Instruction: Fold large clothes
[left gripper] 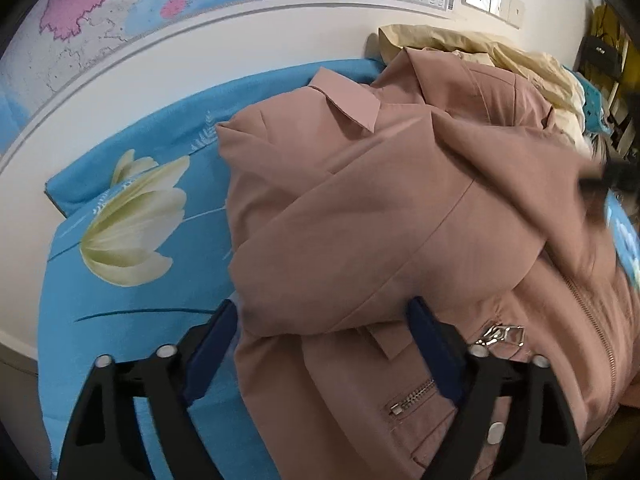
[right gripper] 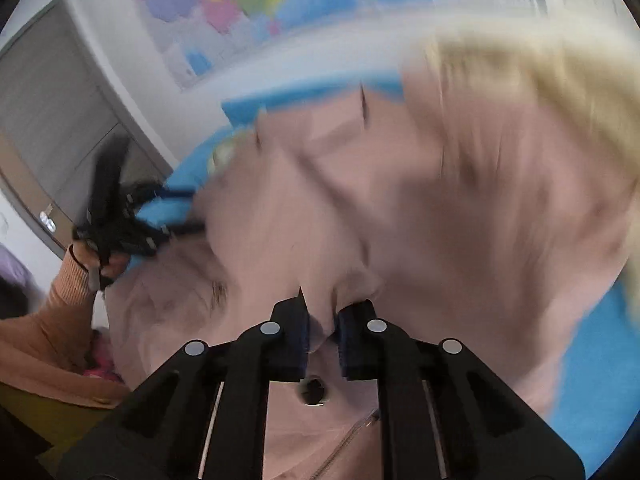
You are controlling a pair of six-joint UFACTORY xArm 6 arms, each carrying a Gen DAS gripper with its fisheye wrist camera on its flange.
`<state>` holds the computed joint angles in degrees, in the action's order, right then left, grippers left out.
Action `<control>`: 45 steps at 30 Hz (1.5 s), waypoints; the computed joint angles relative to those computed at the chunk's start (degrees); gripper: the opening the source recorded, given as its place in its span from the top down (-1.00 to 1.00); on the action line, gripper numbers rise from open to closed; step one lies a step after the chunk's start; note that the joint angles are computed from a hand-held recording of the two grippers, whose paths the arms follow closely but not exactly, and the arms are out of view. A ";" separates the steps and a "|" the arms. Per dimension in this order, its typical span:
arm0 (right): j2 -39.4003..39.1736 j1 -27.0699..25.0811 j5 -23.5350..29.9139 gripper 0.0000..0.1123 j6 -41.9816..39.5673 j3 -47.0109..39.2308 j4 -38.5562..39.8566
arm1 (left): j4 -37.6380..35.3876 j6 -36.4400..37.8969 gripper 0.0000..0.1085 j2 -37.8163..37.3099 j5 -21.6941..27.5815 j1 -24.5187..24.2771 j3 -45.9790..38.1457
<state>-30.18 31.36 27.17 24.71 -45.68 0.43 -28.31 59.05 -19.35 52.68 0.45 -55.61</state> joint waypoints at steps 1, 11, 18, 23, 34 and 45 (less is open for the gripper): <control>-0.90 -0.61 -0.21 0.83 0.82 -1.63 -2.57 | -0.34 0.66 -0.21 -0.36 -0.38 0.00 0.47; -7.33 -1.88 8.71 0.73 -7.20 -5.74 -10.60 | 5.96 2.61 0.80 -7.62 -10.97 -2.13 10.46; -14.06 -2.63 18.77 -0.41 -0.04 7.46 -6.98 | -1.62 9.27 0.08 -7.49 -4.47 2.90 5.79; -21.77 -3.81 13.20 -0.54 5.05 15.18 -3.49 | -12.23 16.07 -0.23 -7.69 -0.44 1.98 2.72; -12.82 -4.20 10.85 0.97 11.59 4.92 -17.00 | -1.94 6.97 0.86 -0.82 -7.93 -4.96 2.63; -2.26 -7.08 12.52 0.95 11.12 3.47 -18.08 | -2.47 8.59 0.15 -4.07 -4.46 0.14 4.94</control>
